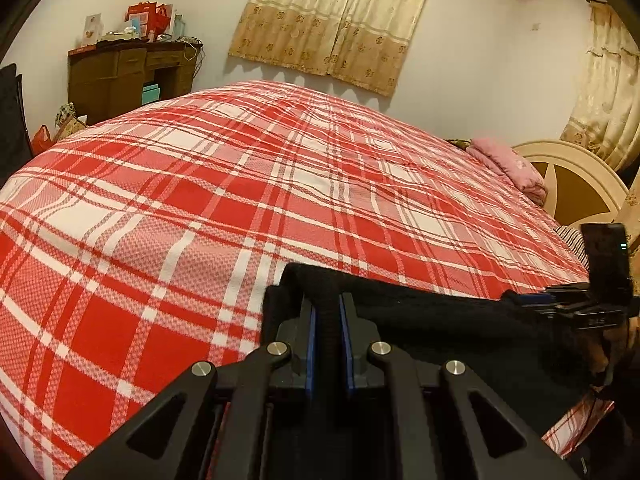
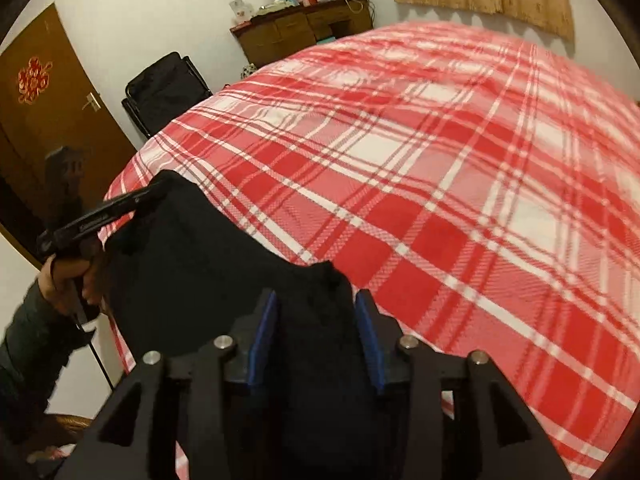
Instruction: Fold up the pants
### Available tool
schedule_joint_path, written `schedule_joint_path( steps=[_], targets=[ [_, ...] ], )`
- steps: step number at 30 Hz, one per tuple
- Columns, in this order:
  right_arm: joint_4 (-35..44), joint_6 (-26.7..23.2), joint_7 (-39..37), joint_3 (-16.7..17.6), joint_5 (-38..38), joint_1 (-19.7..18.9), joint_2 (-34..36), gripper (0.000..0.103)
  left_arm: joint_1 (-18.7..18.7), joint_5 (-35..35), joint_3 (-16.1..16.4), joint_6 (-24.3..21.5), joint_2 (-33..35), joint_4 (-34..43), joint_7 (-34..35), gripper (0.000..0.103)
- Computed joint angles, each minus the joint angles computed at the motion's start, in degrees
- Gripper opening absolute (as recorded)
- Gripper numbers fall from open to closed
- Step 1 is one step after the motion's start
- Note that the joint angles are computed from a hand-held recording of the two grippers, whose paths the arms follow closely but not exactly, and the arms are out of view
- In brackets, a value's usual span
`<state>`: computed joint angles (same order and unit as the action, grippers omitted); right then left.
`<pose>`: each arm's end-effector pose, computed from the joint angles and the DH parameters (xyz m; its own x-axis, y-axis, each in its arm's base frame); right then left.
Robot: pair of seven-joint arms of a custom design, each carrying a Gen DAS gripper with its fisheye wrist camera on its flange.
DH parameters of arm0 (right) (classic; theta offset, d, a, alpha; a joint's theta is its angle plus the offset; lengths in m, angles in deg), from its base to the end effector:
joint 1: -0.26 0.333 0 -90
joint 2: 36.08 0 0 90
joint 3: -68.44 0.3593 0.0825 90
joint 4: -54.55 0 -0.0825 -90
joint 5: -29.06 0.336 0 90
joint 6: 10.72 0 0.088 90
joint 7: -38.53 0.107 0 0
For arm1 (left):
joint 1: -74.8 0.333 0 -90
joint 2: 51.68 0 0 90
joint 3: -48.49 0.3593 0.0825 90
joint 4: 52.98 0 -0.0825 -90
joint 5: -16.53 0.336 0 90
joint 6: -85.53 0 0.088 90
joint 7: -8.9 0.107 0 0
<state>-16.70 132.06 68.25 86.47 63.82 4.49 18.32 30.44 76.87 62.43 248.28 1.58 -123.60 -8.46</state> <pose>0.7491 0.2089 0.2885 0.7711 -0.5814 -0.2597 -0.5963 -0.5162 -0.6149 0.6093 -0.4943 0.3156 0.0851 -0.9475 0.3083 -0.5876 -0.2976 -0.7524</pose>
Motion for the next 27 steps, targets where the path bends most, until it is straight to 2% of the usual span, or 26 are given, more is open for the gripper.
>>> schedule_joint_path(
  steps=[1,2,3,6,7,9,12,14,15,16,19,22,23,24,26,27],
  targets=[
    [1.6,-1.4,1.2,-0.6,-0.8,0.6,0.9,0.039,-0.1,0.2,0.1,0.4,-0.2,-0.4,-0.3,0.012],
    [2.1,-1.5,1.8,-1.3,-1.6,1.2,1.2,0.032,-0.2,0.3,0.2,0.4,-0.3,-0.5,-0.3,0.012],
    [1.6,-0.5,1.6,-1.5,-2.0,1.5,1.1,0.013,-0.6,0.9,0.7,0.8,-0.6,-0.9,-1.2,0.012],
    [-0.4,0.2,-0.1,0.6,-0.4,-0.2,-0.4,0.009,-2.1,4.7,4.0,3.7,-1.2,-1.7,-8.1,0.012],
    [-2.6,2.5,-2.2,1.6,0.7,-0.9,-1.8,0.009,-2.1,6.0,4.7,4.7,-1.2,-1.6,-10.5,0.012],
    [-4.7,5.7,-3.7,1.8,1.5,-0.5,-3.2,0.008,-0.9,5.3,2.9,2.8,-0.7,-0.5,-8.5,0.012],
    [-2.9,8.6,-0.8,-0.9,-0.8,2.4,-2.2,0.008,1.5,2.5,0.0,2.0,1.2,1.5,-5.4,0.012],
    [2.2,7.3,4.9,-3.9,-4.1,4.6,1.1,0.008,0.6,3.2,1.8,3.2,1.5,1.4,-7.7,0.012],
    [4.1,6.8,6.8,-4.5,-5.5,5.1,2.5,0.008,0.6,2.8,1.6,2.7,1.4,1.4,-6.8,0.012],
    [5.9,6.6,8.2,-4.7,-6.7,5.3,4.0,0.008,0.9,2.2,0.9,2.3,1.4,1.5,-5.4,0.012],
    [5.6,6.8,8.0,-2.3,-7.2,3.5,4.3,0.008,1.3,0.7,0.6,2.5,1.2,1.4,-4.3,0.013],
    [3.2,10.2,8.0,-2.6,-8.8,3.7,3.2,0.030,1.1,-1.9,-1.3,-2.9,1.2,2.8,2.8,0.016],
    [2.4,11.4,8.0,-2.6,-9.3,3.5,2.9,0.043,0.8,-2.8,-1.9,-5.8,1.1,3.3,5.9,0.019],
    [2.1,12.1,8.1,-2.2,-9.5,3.2,2.8,0.051,0.1,-3.4,-2.3,-9.2,0.9,3.7,8.6,0.025],
    [-0.5,14.5,6.4,0.6,-8.1,0.6,1.7,0.054,-1.9,-3.6,-2.3,-17.7,0.1,4.0,12.5,0.054],
    [-3.1,17.7,5.3,1.7,-7.2,-0.5,0.4,0.056,-2.6,-2.7,-2.3,-20.1,-0.6,3.1,12.8,0.073]
  ],
)
